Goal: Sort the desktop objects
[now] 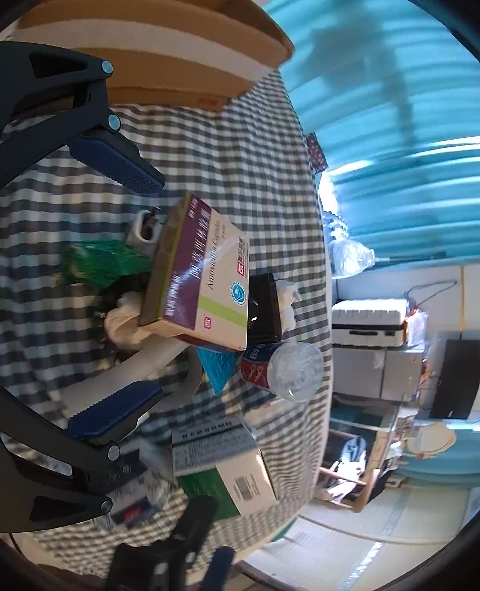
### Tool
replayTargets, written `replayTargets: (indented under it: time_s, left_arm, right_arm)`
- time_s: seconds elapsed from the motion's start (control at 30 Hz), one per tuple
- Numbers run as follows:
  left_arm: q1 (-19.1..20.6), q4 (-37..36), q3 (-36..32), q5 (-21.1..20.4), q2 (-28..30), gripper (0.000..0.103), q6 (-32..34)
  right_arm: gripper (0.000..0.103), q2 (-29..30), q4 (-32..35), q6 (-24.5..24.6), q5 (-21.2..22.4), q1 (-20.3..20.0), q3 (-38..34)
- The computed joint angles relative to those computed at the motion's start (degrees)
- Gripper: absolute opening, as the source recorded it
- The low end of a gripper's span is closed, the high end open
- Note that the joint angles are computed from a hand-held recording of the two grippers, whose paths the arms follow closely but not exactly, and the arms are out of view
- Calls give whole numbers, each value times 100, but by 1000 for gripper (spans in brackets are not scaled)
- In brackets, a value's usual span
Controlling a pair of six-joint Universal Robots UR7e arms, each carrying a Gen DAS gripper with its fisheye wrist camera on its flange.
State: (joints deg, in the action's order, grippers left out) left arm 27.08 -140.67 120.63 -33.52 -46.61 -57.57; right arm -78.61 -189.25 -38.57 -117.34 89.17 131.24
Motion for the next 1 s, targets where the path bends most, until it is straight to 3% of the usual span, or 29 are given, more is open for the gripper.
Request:
replayTargets:
  time_s: [0.1, 0.2, 0.47, 0.63, 0.8, 1.0]
  left_arm:
    - [135, -176, -48, -1, 88, 103, 314]
    - [181, 8, -118, 254, 198, 103, 489]
    - [315, -113, -361, 433, 466, 103, 1422]
    - [482, -187, -517, 328, 412, 103, 1942]
    - [492, 386, -517, 734, 194, 103, 1632]
    - [766, 749, -514, 605, -162, 103, 1290]
  right_arm:
    - [103, 263, -130, -9, -177, -23, -149]
    - [103, 548, -551, -214, -510, 20, -212]
    - [103, 1073, -895, -468, -847, 29, -440]
    - [103, 1115, -838, -216, -735, -25, -481]
    - [103, 1002, -686, -46, -650, -94, -493]
    - [103, 958, -360, 59, -604, -191, -660]
